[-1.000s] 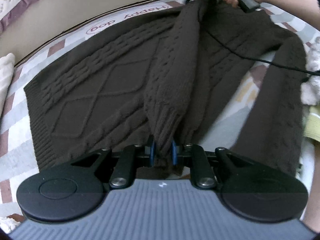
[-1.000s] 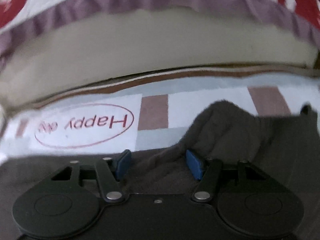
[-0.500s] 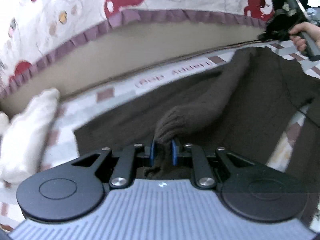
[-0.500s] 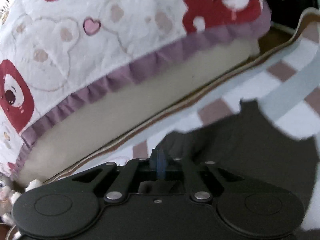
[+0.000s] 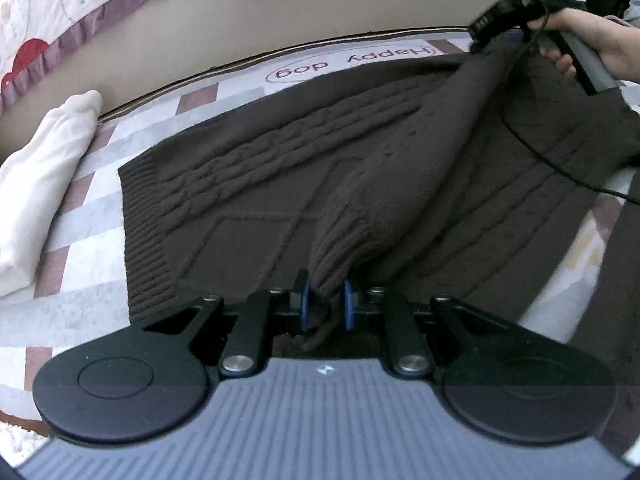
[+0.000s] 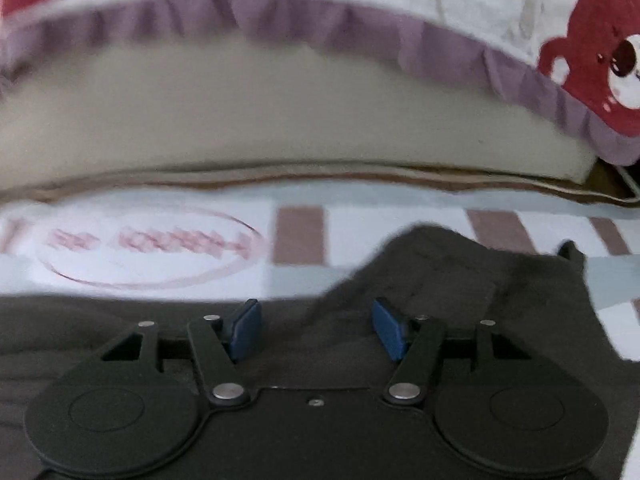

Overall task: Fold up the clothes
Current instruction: 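Lay the sleeve on the sweater while the right gripper pinches the body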

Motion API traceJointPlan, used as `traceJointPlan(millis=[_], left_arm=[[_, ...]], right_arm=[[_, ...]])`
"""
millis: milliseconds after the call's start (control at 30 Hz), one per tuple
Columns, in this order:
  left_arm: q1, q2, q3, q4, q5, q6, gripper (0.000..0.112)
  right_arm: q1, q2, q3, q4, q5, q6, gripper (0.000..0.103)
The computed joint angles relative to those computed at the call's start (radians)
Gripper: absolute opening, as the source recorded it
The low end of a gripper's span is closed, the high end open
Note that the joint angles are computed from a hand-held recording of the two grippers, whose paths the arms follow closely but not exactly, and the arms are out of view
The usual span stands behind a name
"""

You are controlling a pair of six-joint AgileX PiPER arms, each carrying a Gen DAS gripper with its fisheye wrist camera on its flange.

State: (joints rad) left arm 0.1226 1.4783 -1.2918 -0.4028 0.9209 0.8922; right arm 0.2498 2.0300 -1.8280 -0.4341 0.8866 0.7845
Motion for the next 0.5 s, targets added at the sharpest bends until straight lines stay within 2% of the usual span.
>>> traceJointPlan(millis=[33, 67, 133, 167, 267, 300, 367, 500], left_arm=[[-0.008, 0.015, -0.009, 0.007, -0.004, -0.014, 0.016], [-0.011, 0.023, -0.015, 0.014, -0.004, -0.028, 0.016], [-0.026, 0.031, -0.017, 0.041, -0.013, -0.06, 0.017], [-0.039, 0.032, -0.01, 0.065, -0.028, -0.077, 0.018], [-0.057, 0.04, -0.003, 0.099, -0.054, -0.115, 0.018], [-0.052, 0.045, -0.009, 0.092, -0.049, -0.119, 0.019], [-0.026, 0.056, -0.029, 0.05, -0.029, -0.114, 0.019], [0.032, 0.066, -0.056, -0.063, -0.027, -0.081, 0.019]], right_arm=[[0.002, 0.028, -0.025, -0.021, 0.028, 0.009, 0.068], [-0.009, 0.027, -0.016, -0.002, 0.016, 0.013, 0.068], [-0.024, 0.001, 0.041, 0.003, -0.048, 0.006, 0.065], [-0.031, -0.008, 0.061, 0.006, -0.075, -0.011, 0.06], [-0.074, -0.051, 0.143, 0.05, -0.186, -0.029, 0.017], [-0.103, -0.072, 0.175, 0.114, -0.231, -0.053, 0.01], [-0.158, -0.127, 0.253, 0.227, -0.326, -0.069, 0.008], [-0.189, -0.275, 0.405, 0.284, -0.493, -0.034, 0.008]])
